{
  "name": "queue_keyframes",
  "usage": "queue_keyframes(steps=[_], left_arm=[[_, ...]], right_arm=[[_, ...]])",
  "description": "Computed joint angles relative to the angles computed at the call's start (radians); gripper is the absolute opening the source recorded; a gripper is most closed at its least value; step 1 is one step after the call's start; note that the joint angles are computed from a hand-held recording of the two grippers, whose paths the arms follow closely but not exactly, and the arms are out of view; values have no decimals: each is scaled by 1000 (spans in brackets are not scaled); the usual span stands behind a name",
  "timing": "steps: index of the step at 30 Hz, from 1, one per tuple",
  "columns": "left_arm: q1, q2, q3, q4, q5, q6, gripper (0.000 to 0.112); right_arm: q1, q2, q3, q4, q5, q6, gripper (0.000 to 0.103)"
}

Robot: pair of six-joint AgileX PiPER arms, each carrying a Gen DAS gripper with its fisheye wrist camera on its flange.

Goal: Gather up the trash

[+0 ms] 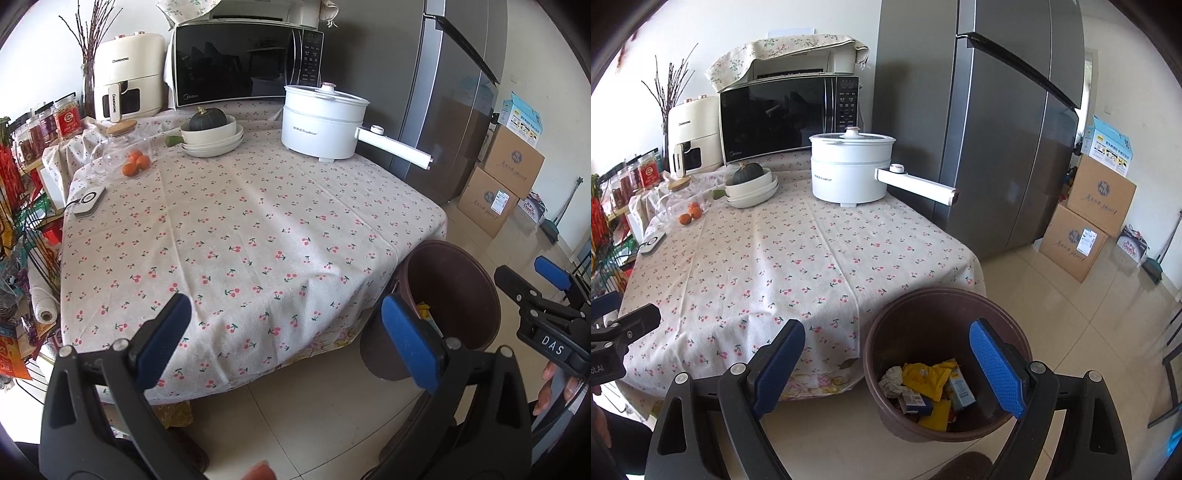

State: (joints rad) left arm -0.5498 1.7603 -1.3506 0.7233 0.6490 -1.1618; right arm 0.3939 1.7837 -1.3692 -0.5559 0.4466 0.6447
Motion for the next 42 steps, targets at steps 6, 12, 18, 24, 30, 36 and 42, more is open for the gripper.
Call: queue_keyframes(steps=[6,12,18,24,30,36,42], left_arm=[[-7,-2,2,24,4,-25,102],[-15,-1,-3,32,13,-30,102],[-20,1,-6,38,19,-31,102],[-25,5,-12,39,25,-31,102],[-33,6,-12,48,23,-41,102],[-36,10,-15,47,24,-42,102],[-37,10,-13,42,15,-37,102]], right_arm=[[6,-9,12,-36,-6,42,95],[15,-15,20,-67,-5,79,96],[21,-22,26,-90,-6,102,96],[25,-22,23,-96,-2,110,96],[20,-18,16,-79,1,91,97],[16,-19,18,-74,0,87,97],[14,-17,17,-67,0,81,97]])
